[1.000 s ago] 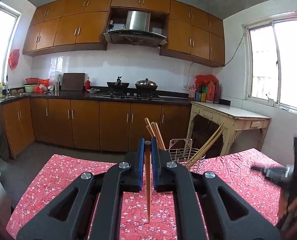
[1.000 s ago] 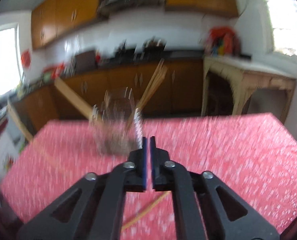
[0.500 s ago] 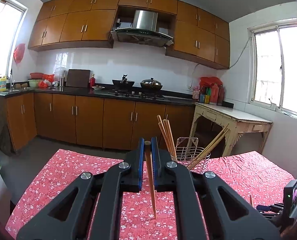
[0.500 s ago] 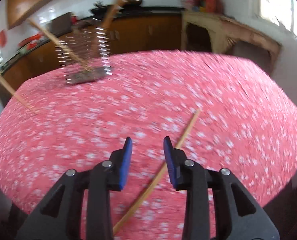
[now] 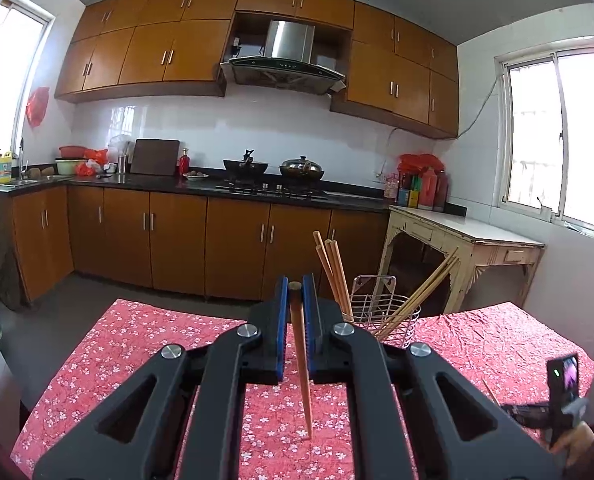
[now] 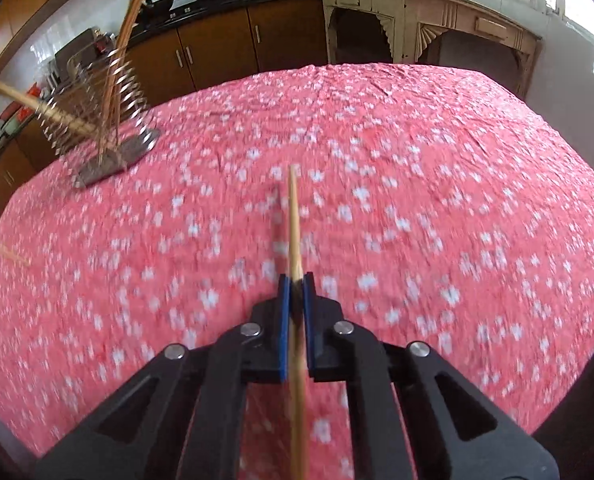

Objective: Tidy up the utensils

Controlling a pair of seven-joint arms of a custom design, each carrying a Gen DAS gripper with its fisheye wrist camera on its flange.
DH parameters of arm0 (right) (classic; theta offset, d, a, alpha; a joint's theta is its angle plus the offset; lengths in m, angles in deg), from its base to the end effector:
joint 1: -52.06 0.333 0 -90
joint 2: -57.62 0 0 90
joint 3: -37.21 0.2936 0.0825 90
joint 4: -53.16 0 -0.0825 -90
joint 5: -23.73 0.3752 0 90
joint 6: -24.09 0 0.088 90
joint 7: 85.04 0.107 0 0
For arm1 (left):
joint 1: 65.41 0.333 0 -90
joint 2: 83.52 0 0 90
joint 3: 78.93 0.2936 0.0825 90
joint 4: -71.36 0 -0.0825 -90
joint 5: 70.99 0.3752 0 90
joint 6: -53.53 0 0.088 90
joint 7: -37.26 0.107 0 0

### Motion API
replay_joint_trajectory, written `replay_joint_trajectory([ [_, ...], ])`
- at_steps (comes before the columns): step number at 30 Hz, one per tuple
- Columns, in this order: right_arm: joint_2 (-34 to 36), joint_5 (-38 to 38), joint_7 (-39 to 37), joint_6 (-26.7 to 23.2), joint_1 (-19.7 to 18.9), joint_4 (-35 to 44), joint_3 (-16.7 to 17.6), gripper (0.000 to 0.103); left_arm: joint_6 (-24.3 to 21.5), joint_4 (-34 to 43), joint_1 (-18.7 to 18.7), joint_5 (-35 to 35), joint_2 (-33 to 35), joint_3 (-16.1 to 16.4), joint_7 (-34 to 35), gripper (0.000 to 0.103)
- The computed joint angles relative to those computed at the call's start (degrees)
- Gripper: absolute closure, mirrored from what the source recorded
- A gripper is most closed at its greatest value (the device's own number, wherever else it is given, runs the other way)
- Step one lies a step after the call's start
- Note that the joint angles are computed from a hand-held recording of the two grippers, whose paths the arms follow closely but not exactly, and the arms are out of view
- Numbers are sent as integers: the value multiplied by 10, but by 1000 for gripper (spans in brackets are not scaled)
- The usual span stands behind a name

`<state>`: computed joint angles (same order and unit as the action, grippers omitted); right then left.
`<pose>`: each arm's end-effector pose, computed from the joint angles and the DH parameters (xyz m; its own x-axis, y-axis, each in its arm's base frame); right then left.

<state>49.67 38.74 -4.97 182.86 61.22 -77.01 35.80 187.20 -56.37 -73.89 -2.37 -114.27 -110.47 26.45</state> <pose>0.5328 0.0609 0.4701 0.1337 -0.9836 -0.1211 -0.8010 -0.0353 -0.5976 0.3346 -0.3194 0.6048 0.2608 -0.9579 0.1199 -0.1582 -0.1649 -0.9735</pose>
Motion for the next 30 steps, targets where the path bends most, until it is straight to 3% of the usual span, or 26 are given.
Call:
replay_joint_trajectory([
  [8, 170, -56, 75, -52, -2, 226, 15, 95, -12, 19, -3, 7, 21, -4, 9, 96],
  [11, 203, -45, 59, -83, -12, 275, 24, 94, -15, 22, -8, 10, 26, -1, 11, 96],
  [12, 197, -42, 55, -75, -15, 268, 25, 93, -15, 22, -9, 10, 27, 0, 12, 96],
  [15, 146, 4, 3, -42, -29, 202, 34, 79, -15, 22, -13, 15, 29, 3, 10, 96],
  [18, 64, 107, -98, -23, -33, 102, 33, 77, -8, 18, -15, 19, 28, 9, 5, 96],
  [21, -5, 106, -120, 29, -17, 4, 17, 75, -4, 15, -17, 16, 27, 13, 3, 96],
  [24, -38, 48, -82, 66, -19, -57, 14, 73, -2, 10, -18, 12, 22, 15, 1, 96],
  [30, -61, 10, -54, 75, -5, -103, -10, 73, -4, 11, -16, 1, 18, 12, 8, 96],
])
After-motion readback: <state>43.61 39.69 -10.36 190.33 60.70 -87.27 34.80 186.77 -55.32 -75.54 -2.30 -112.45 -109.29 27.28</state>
